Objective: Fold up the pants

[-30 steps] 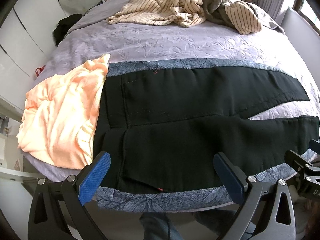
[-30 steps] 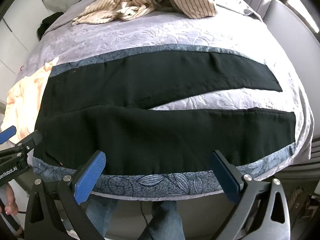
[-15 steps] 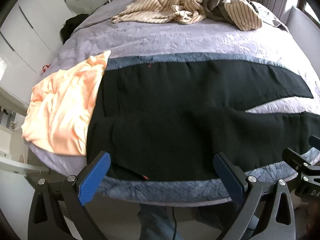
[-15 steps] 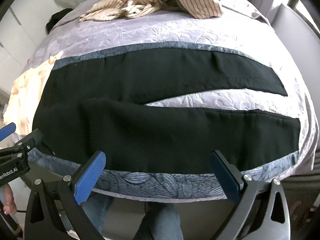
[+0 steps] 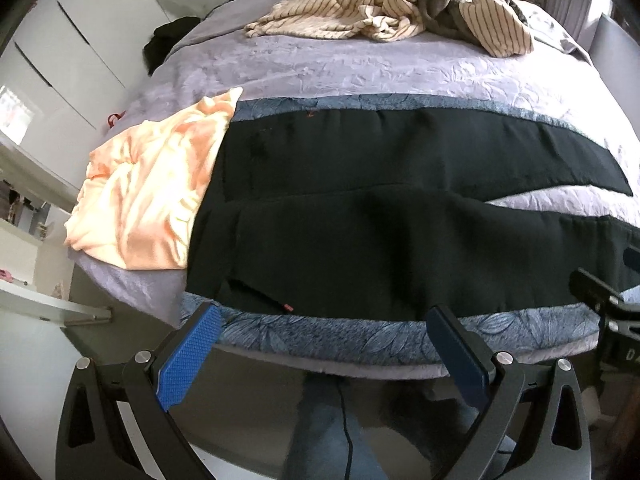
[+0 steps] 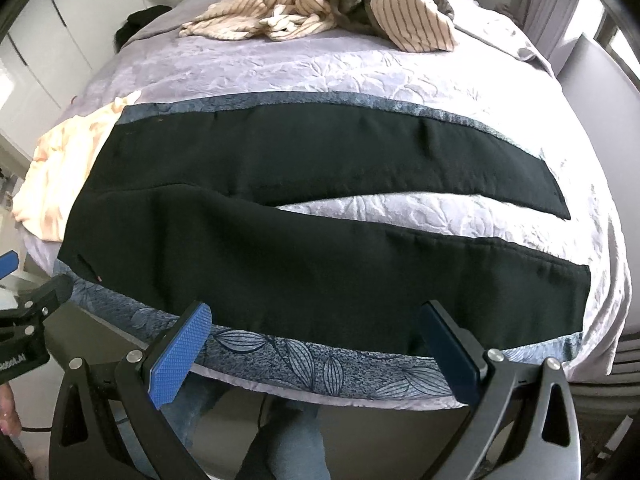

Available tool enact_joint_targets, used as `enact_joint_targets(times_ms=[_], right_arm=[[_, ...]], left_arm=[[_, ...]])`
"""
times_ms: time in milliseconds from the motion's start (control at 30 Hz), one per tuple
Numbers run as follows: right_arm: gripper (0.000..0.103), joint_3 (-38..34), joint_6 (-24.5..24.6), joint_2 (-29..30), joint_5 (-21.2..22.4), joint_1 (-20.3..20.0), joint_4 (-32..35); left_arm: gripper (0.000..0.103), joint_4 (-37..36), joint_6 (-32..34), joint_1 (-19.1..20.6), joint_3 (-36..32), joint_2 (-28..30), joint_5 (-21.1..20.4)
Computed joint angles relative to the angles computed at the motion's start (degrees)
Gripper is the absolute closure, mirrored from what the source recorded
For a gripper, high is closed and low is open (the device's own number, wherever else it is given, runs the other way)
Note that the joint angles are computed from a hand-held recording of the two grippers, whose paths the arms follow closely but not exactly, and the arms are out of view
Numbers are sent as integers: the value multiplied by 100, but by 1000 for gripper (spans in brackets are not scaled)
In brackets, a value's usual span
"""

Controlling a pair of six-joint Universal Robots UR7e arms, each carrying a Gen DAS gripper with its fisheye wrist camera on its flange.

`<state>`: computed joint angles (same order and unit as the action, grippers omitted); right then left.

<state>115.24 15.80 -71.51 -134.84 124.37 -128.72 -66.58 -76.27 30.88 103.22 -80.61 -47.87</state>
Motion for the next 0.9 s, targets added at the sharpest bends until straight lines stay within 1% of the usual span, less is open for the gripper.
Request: enact_joint_targets(times_ms=[100,167,367,467,667,900], right_arm=[[0,-91,51,107,30,18,33],[0,-191,107,223,75,25,71],[0,-440,202,610,-88,156,17],[0,-517,370,782,-174,219,98],[0,-557,788,933,-218,268,244],[0,-570,1192,927,-305,328,451]], left_arm=[[0,248,-55,10,-78,-60,75],[0,261,-27,60,-80,-139,141],[0,-130,479,327,66,-399,248],[0,-285,699,464,143,-563,305],[0,-676,1305,688,260,-672,221],[0,-938,1749,741,311,-678,192]])
